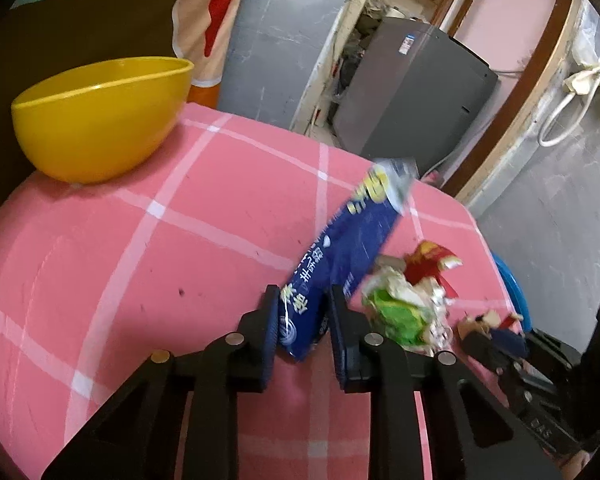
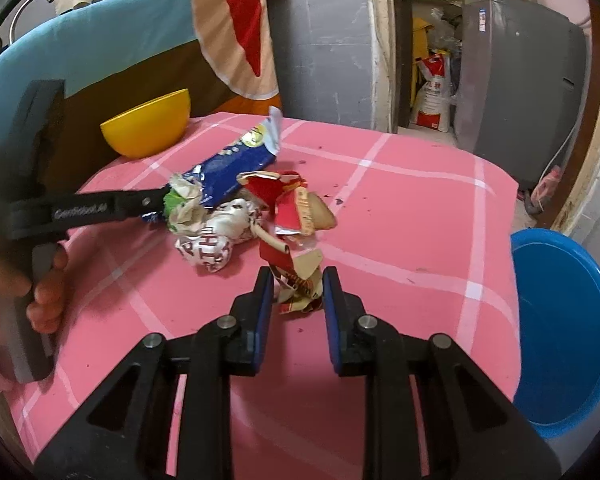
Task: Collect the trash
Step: 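Grasp the blue wrapper with left gripper while right grasps gold foil, then lift both held wrappers and carry them toward the blue bucket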
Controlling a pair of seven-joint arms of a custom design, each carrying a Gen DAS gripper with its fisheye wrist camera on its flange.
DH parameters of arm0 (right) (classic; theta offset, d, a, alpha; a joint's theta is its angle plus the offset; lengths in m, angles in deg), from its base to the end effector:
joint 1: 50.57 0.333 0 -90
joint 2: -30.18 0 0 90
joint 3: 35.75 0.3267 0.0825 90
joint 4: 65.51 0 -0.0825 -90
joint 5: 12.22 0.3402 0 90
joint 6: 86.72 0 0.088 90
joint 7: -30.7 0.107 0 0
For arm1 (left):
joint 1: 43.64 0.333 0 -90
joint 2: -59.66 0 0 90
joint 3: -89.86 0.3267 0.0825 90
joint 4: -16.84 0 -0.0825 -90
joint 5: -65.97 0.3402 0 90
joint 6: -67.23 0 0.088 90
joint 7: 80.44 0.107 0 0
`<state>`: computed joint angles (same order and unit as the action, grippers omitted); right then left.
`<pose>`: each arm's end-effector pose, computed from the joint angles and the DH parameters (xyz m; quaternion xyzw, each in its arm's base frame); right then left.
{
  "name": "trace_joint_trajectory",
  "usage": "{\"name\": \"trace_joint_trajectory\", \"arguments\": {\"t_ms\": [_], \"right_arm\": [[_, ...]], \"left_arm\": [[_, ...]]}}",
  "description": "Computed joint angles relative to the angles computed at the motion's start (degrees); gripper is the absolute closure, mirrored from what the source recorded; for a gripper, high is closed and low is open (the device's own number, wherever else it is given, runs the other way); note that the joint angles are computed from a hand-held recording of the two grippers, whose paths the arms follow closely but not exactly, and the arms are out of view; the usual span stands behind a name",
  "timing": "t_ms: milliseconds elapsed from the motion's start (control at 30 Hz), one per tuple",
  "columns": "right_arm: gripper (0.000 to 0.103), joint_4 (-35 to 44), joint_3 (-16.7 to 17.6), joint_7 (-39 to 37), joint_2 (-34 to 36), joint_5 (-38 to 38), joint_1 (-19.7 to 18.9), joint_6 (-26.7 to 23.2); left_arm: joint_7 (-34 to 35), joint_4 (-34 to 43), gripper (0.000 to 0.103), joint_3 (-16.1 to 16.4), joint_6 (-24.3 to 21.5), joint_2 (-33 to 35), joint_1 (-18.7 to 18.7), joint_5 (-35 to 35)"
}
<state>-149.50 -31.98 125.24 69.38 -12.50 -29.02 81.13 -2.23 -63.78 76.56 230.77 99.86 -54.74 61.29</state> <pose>0.6728 0.3034 0.4033 -0.7537 0.5356 -0.1777 0.3368 0.6995 -0.2552 0.4151 -0.6420 0.6667 -0.3674 0.0917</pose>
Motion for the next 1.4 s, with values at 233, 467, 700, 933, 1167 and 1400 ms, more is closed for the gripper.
{"name": "trace_joint_trajectory", "arguments": {"t_ms": [233, 467, 700, 933, 1167, 1400], "right_arm": [[0.069, -1.0, 0.1, 0.1, -0.4, 0.4, -0.2, 0.6], [0.070, -2.9, 2.2, -0.9, -1.1, 2.2, -1.9, 1.8], [0.077, -8.4, 3.7, -1.5, -3.4, 3.9, -3.5, 7.9], [0.078, -15.7, 2.2, 0.0, -7.2, 4.1, -2.9, 20.9], [0.078, -20.7, -4.6, 0.8, -9.6, 5.8, 2.3, 33.6], [0.077, -24.5, -8.6, -4.8, -11.7, 15.9, 6.2, 42.7]], "left_arm": [[2.1, -4.7, 0.089, -2.2, -0.1, -3.2, 1.8, -1.6], [1.7, -9.9, 0.094, -1.2, 3.0, -6.3, 0.2, -2.0], [-9.8, -19.9, 0.098, 9.5, 14.5, -11.3, -9.2, 4.9], [-17.7, -23.8, 0.099, 25.4, 23.9, -13.0, -23.2, 8.8], [-11.4, -19.5, 0.098, 27.5, 30.2, -10.3, -27.7, 6.3], [-6.4, -10.6, 0.098, 18.6, 29.1, -6.1, -23.2, 4.3]]}}
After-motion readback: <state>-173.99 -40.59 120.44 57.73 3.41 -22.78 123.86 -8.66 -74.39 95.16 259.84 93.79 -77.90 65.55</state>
